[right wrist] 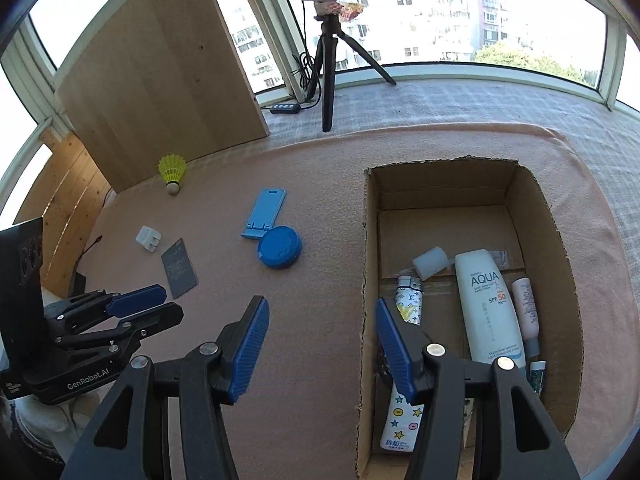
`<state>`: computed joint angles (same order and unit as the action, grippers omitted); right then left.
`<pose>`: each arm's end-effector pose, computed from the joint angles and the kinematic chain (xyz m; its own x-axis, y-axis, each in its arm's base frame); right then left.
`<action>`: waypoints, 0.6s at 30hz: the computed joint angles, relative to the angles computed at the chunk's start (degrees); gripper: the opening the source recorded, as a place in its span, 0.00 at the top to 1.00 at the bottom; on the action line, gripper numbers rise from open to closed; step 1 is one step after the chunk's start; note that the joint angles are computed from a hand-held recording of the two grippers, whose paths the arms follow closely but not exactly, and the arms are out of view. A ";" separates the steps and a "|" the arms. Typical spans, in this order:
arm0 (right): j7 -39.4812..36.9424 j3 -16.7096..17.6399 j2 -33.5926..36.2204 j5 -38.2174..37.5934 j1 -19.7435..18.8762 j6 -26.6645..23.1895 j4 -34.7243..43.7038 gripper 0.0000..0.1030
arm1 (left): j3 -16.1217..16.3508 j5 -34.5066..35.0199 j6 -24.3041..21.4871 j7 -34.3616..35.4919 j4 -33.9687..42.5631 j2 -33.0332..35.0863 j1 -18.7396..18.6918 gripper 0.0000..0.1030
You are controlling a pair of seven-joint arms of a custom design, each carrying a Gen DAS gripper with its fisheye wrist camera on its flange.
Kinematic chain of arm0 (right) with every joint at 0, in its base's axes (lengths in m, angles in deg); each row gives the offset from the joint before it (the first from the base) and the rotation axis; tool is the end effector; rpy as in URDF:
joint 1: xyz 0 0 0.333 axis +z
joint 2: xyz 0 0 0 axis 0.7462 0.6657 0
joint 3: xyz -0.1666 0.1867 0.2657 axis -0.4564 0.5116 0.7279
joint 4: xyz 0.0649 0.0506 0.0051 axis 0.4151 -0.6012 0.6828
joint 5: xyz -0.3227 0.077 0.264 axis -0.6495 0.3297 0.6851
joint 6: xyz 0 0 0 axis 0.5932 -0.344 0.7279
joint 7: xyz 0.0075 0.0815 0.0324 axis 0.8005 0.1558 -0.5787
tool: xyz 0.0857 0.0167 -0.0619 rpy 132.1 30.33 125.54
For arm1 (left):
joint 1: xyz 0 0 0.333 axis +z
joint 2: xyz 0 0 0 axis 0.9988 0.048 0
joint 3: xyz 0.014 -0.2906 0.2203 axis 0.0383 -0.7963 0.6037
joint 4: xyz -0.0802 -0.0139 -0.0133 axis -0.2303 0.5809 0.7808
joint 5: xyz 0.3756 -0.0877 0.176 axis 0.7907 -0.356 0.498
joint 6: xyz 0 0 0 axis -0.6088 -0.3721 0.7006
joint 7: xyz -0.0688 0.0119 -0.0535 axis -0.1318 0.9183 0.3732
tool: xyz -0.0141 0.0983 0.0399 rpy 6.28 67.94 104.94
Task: Organize objects
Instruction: 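Withdraw both grippers and move the right gripper to the black instruction card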
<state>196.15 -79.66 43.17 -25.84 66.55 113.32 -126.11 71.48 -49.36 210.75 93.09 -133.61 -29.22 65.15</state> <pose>0.5795 0.2523 0.5873 -0.1475 -0.9548 -0.2582 -0.8342 0.2603 -0.4861 0.6874 -0.3558 0.5577 0.1028 -0.9705 0.2182 -0.8620 -0.1964 -0.4674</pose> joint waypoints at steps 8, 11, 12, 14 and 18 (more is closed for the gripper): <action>-10.48 2.23 10.77 3.93 2.23 -3.44 12.74 0.50 | 0.01 3.72 3.31 -9.94 -20.51 -14.78 3.06 0.63; -14.12 3.03 15.67 5.68 2.88 -5.52 18.78 0.50 | -1.07 5.48 3.21 -13.69 -26.34 -19.57 5.20 0.63; -15.12 3.24 17.34 6.14 3.12 -6.34 20.91 0.50 | -1.48 5.91 3.38 -14.86 -28.13 -21.05 6.03 0.63; -17.20 3.64 20.85 7.07 3.56 -8.28 25.48 0.50 | -2.36 6.50 3.64 -17.11 -31.48 -23.89 7.69 0.63; -20.26 3.84 27.90 7.74 4.87 -13.75 35.22 0.50 | -4.25 6.58 3.47 -20.41 -37.32 -28.96 10.70 0.63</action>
<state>175.88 -75.83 71.07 -18.10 71.42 99.57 -90.88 67.23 -42.78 214.21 72.68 -170.93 -58.18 75.85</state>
